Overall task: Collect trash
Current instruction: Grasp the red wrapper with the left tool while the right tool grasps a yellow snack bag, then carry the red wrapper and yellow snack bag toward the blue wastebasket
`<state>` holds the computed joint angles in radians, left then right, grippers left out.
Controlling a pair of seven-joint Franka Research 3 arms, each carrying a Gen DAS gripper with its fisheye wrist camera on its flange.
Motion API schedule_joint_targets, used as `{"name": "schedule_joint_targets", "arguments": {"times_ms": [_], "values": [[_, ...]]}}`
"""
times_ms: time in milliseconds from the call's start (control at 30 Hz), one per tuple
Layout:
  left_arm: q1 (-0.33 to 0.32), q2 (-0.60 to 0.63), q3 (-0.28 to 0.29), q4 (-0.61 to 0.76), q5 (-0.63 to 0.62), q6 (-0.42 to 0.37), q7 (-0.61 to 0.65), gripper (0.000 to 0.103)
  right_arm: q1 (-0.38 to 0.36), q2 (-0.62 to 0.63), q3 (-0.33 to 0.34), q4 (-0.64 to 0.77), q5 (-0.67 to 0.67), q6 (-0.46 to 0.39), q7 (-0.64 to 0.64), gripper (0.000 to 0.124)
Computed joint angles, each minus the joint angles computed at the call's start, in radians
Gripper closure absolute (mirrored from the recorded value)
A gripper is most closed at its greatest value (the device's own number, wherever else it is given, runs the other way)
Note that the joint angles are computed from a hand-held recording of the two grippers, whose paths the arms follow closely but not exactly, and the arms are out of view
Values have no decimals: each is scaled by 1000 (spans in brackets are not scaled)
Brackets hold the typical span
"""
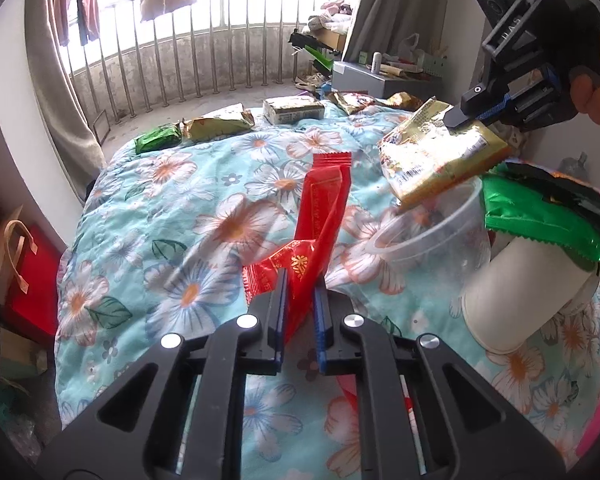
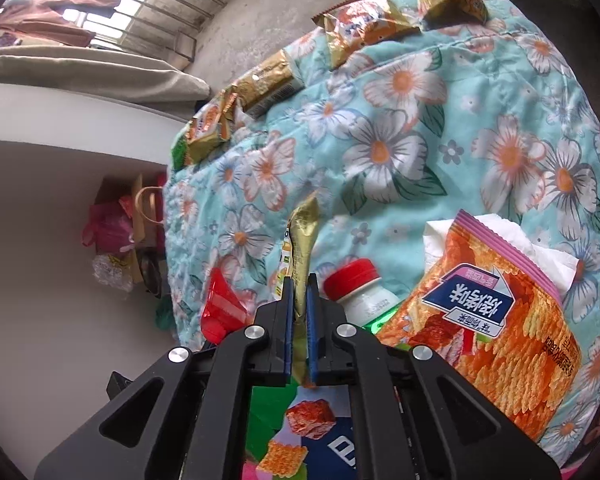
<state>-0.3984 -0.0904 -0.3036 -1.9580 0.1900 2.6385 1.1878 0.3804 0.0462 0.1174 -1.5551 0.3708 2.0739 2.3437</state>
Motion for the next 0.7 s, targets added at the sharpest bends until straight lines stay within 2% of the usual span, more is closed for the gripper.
{"name": "schedule_joint_targets", "arguments": {"times_ms": [200,267,533,700], "values": [[9,-42,8,-35,-12,42,-34,97,6,-46,6,-44,6,91,-20,119],[10,-59,12,-49,-20,55,-45,102,8,-70,8,-69,23,141,-30,119],[6,-162,35,-125,-65,134,-77,102,24,-187,25,-187,74,340,-49,119],[1,-222,46,-145,-78,134,-86,103,40,-293,36,-304,116,466,-53,119]]}}
